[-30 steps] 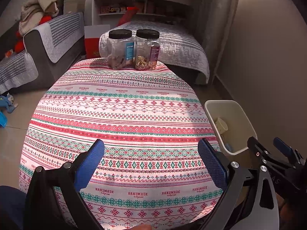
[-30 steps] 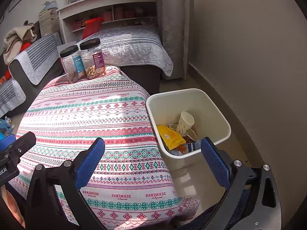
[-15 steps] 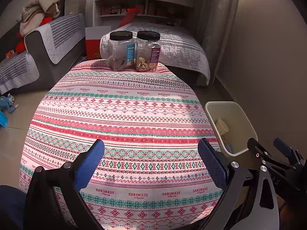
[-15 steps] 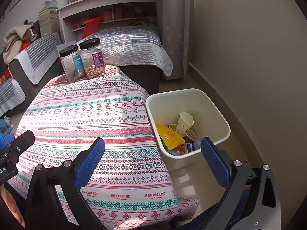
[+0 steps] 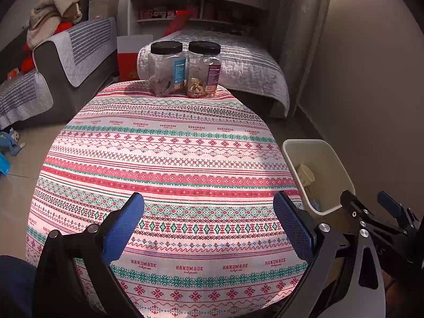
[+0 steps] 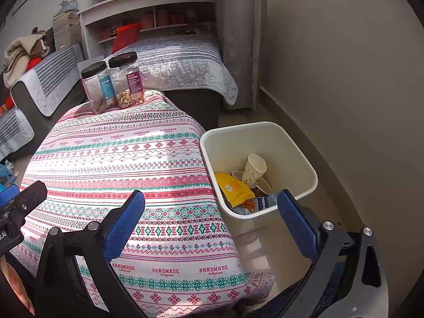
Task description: Collect trash
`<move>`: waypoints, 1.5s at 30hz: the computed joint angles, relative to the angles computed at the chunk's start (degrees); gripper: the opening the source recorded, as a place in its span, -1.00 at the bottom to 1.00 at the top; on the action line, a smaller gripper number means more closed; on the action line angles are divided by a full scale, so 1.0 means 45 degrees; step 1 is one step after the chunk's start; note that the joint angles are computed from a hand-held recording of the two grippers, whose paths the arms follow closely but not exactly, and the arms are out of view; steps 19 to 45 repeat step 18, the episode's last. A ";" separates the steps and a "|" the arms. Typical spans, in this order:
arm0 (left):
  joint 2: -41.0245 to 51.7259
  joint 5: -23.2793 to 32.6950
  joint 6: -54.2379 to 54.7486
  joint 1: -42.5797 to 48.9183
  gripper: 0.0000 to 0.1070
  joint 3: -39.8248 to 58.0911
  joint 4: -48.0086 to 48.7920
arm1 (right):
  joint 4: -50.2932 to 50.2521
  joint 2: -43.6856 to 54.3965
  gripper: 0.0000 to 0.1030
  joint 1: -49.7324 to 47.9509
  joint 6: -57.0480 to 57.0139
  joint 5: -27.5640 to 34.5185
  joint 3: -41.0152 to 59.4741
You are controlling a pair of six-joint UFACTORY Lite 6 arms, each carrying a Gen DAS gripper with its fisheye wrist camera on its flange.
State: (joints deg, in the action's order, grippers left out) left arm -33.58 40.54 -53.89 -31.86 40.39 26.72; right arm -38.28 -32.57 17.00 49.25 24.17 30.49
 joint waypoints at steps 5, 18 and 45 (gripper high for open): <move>-0.0062 -0.0001 0.0063 -0.0053 0.77 -0.0033 -0.0033 | -0.0322 -0.0025 0.86 0.0157 0.0384 0.0091 -0.0066; 0.0110 -0.0096 0.0309 0.0024 0.79 -0.0006 -0.0289 | -0.0738 0.0006 0.86 0.0447 0.1039 0.0321 -0.0064; 0.0110 -0.0096 0.0309 0.0024 0.79 -0.0006 -0.0289 | -0.0738 0.0006 0.86 0.0447 0.1039 0.0321 -0.0064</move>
